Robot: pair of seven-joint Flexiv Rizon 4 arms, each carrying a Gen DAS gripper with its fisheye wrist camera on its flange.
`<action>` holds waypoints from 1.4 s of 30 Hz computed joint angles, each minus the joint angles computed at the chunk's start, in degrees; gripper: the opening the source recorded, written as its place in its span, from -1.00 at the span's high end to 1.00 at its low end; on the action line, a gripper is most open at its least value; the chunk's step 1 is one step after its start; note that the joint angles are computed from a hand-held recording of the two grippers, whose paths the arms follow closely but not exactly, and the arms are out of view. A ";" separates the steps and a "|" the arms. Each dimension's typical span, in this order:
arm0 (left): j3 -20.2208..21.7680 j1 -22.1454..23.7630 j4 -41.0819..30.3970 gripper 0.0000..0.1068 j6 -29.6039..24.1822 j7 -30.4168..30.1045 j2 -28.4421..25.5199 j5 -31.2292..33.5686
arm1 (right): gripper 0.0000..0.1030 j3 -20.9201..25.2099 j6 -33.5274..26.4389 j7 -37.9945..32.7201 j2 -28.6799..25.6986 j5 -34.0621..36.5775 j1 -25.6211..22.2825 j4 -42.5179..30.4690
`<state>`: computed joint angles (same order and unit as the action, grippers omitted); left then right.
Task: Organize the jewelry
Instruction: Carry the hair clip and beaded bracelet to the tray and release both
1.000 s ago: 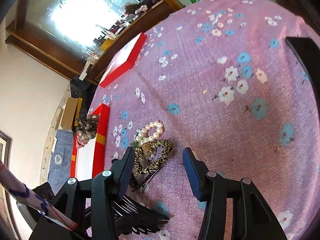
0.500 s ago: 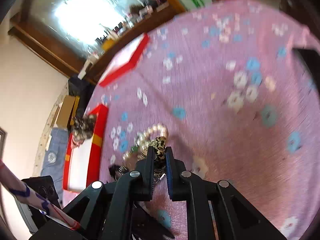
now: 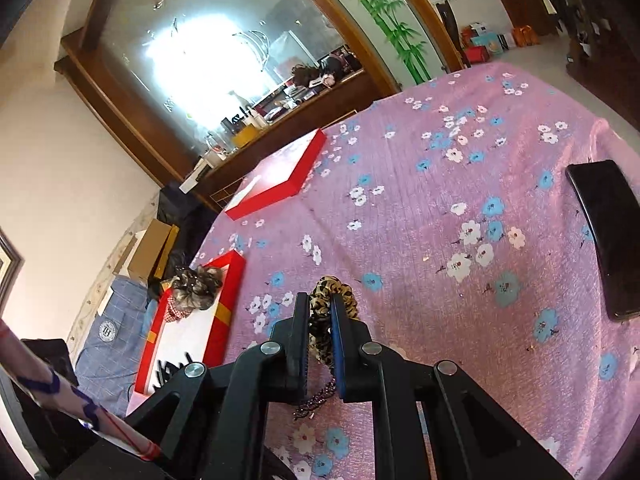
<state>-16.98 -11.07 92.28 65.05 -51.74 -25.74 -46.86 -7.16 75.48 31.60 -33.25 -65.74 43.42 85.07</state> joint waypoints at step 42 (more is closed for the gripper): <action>3.42 6.10 5.77 0.30 4.03 4.38 5.69 -5.85 | 0.79 7.26 -3.84 -26.98 -7.58 20.40 1.81 -14.14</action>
